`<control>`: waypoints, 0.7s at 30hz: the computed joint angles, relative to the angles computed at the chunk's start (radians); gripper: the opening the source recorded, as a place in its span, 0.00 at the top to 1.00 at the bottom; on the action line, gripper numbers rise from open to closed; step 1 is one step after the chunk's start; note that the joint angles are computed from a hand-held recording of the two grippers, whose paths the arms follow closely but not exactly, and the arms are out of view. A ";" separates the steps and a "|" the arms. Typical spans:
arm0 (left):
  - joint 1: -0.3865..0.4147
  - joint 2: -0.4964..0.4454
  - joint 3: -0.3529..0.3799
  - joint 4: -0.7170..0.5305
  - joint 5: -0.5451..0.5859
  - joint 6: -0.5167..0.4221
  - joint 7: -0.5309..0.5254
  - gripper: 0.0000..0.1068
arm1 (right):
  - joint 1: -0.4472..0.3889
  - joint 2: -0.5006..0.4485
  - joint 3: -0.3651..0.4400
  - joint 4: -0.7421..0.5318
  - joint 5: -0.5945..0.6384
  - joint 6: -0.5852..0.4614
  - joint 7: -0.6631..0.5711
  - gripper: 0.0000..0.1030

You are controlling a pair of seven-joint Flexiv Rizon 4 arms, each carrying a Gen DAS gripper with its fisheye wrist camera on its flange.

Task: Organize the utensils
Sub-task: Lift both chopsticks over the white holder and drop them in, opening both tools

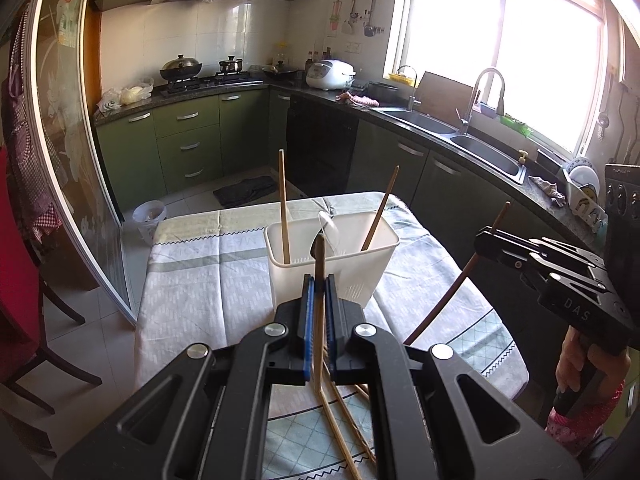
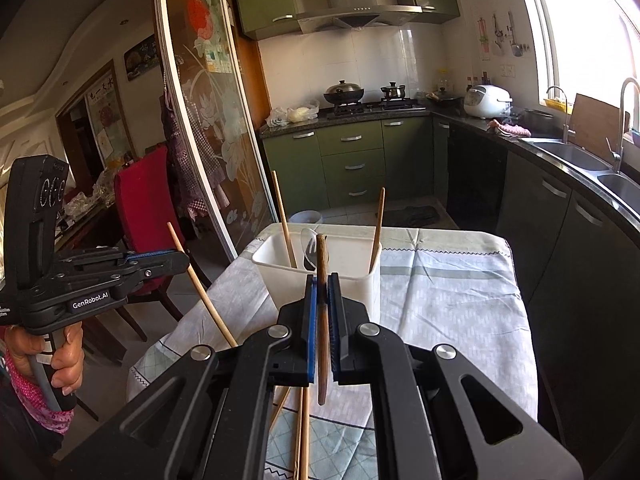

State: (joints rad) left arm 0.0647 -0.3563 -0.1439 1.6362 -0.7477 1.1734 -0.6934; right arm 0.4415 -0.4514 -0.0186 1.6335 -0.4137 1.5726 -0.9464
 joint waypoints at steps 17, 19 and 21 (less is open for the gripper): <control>-0.037 -0.035 -0.036 -0.247 -0.095 0.130 0.065 0.95 | -0.039 -0.116 0.040 -0.432 0.037 -0.147 -0.094 0.94; -0.047 -0.088 -0.013 -0.310 -0.020 0.123 -0.019 0.95 | -0.042 -0.160 0.041 -0.509 0.040 -0.207 -0.099 0.94; -0.051 -0.140 0.009 -0.370 0.054 0.090 -0.105 0.95 | -0.050 -0.205 0.054 -0.573 0.054 -0.266 -0.115 0.94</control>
